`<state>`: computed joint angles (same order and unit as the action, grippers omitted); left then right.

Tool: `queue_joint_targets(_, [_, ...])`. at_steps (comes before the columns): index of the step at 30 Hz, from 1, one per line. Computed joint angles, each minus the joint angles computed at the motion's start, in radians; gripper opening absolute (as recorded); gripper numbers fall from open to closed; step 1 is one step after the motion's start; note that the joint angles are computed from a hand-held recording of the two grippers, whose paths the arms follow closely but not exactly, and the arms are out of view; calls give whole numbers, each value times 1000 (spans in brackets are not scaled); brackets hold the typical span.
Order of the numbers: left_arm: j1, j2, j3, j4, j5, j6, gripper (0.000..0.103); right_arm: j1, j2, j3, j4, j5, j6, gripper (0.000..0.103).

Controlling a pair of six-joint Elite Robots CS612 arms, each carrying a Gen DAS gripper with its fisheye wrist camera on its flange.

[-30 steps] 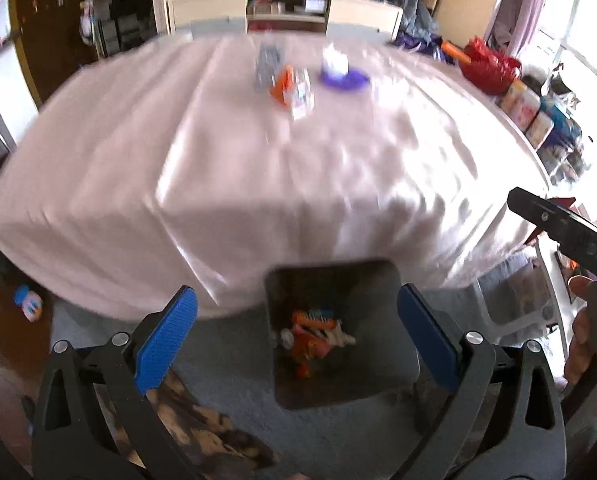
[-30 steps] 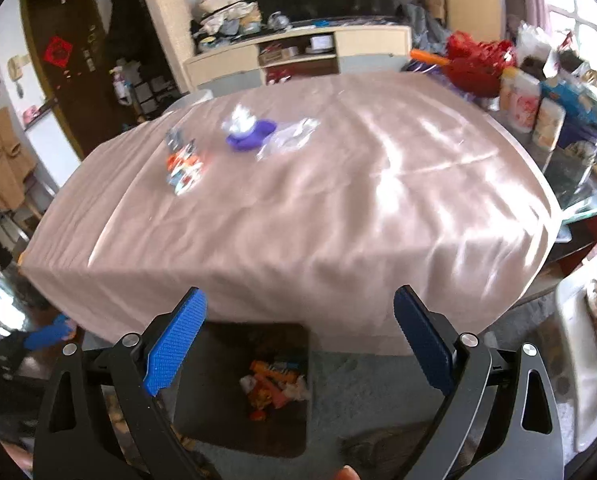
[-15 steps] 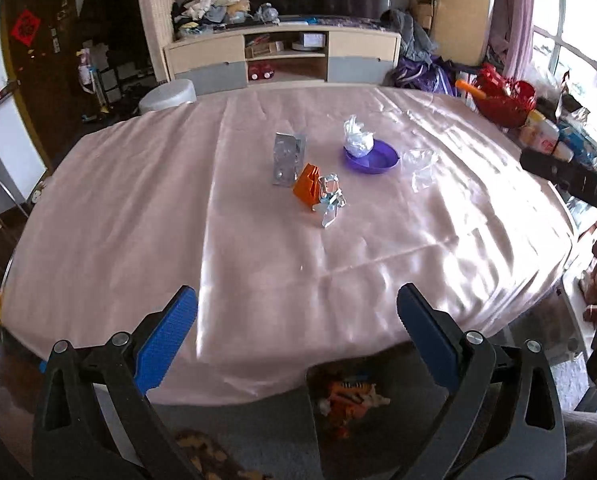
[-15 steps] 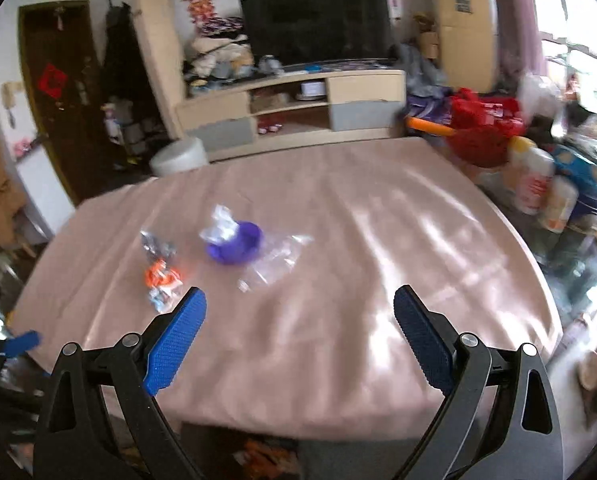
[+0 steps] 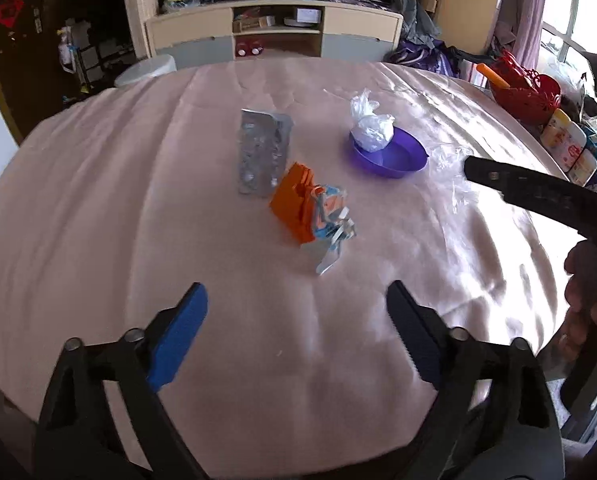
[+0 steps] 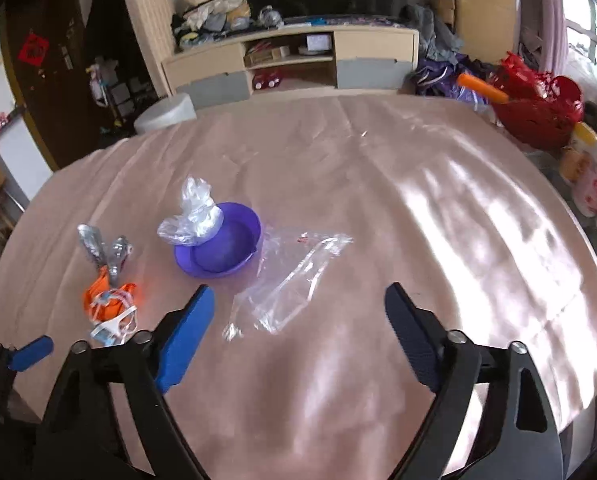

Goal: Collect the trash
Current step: 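Close the left tool on the white-blue wrapper while the right tool grips the clear bag, then carry both items over the black bin and open both tools to drop them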

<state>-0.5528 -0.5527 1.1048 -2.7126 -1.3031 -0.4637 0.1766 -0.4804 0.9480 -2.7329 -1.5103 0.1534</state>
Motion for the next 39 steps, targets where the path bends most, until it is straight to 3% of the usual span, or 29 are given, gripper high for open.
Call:
queue_joint_targets(2, [3,14,-22,4,-14,8,72,-2,16,-27,34,26,19,78])
queue_joint_targets(6, [6,36,-58,5,-20,27,58,-2,39,-64,80,37,27,58])
queue_joint_targets(8, [9,41,-64,0,-41,34,41,3,37,-55,63,10,1,54])
queue_joint_targets(11, [10,43,-68,-8,-59,48,23,6,25,-26,44,-17,-18,42])
queue_joint_targets(14, [9,38,-59,-19,-80,73,6,1,7,11,20,-21,-6,39])
queue_joint_targets(24, [-10,-18,21,-48,-75,87,1,-17,-79,159,-46,9,-44,36])
queue_joint_targets(39, [-73,-202,257,-153,-1,22,0,-30,-293,436,-222,153,-71,35])
